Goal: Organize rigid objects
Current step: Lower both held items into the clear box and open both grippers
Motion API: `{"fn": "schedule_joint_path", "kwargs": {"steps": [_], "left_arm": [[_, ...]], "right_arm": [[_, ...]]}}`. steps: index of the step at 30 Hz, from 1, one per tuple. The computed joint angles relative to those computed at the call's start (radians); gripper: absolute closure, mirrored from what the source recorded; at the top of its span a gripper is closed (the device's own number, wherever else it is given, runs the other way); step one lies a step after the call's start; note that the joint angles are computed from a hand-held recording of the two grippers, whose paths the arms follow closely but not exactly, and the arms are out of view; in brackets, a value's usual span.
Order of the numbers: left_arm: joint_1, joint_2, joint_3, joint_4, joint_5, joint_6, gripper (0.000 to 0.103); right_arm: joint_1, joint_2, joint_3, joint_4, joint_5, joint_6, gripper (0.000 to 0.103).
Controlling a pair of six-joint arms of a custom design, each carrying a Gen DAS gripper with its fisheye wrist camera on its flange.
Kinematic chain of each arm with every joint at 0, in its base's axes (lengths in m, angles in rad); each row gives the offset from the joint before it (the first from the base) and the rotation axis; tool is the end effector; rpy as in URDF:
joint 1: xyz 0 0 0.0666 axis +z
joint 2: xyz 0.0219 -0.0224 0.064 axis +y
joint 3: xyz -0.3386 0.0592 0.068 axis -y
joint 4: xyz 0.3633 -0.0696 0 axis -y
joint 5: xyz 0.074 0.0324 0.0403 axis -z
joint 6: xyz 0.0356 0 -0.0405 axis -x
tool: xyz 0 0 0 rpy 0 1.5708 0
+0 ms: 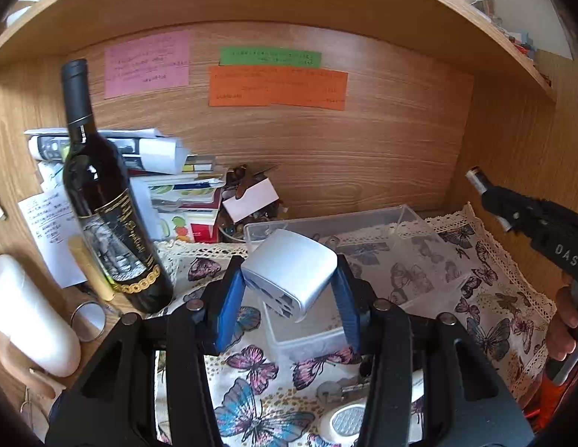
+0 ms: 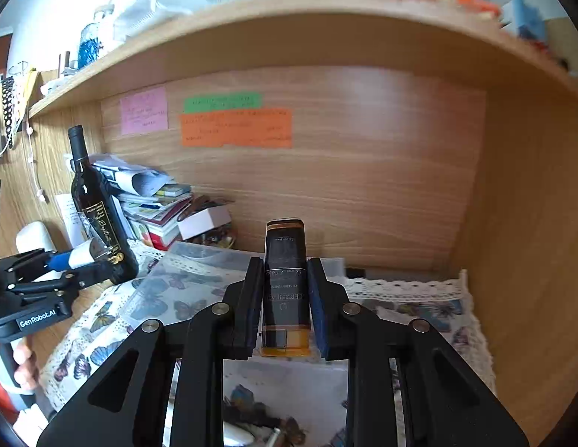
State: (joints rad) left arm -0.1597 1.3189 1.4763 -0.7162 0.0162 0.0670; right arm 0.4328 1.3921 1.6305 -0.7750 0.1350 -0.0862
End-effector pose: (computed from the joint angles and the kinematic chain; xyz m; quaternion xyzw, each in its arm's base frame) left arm 0.4490 -0.0733 0.4741 0.0444 0.8735 -0.0619 0.4808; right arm 0.4338 0.1947 0.5057 -0.1167 0.8600 0.0699 0.4918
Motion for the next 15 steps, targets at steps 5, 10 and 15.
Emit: {"fn": "schedule_joint_path", "kwargs": {"steps": [5,10,15], "left_arm": [[-0.001,0.106,0.110,-0.085,0.052,-0.007,0.057],[-0.017,0.213,0.205,-0.167,0.049,-0.025,0.057],[-0.029,0.288,0.268,-0.224,0.051,-0.043,0.057]], "right_arm": [[-0.009,0.092,0.080,-0.061,-0.026,0.002,0.082],[-0.020,0.194,0.171,-0.144,-0.043,0.015,0.082],[-0.028,0.263,0.229,-0.212,-0.064,0.026,0.082]]}}
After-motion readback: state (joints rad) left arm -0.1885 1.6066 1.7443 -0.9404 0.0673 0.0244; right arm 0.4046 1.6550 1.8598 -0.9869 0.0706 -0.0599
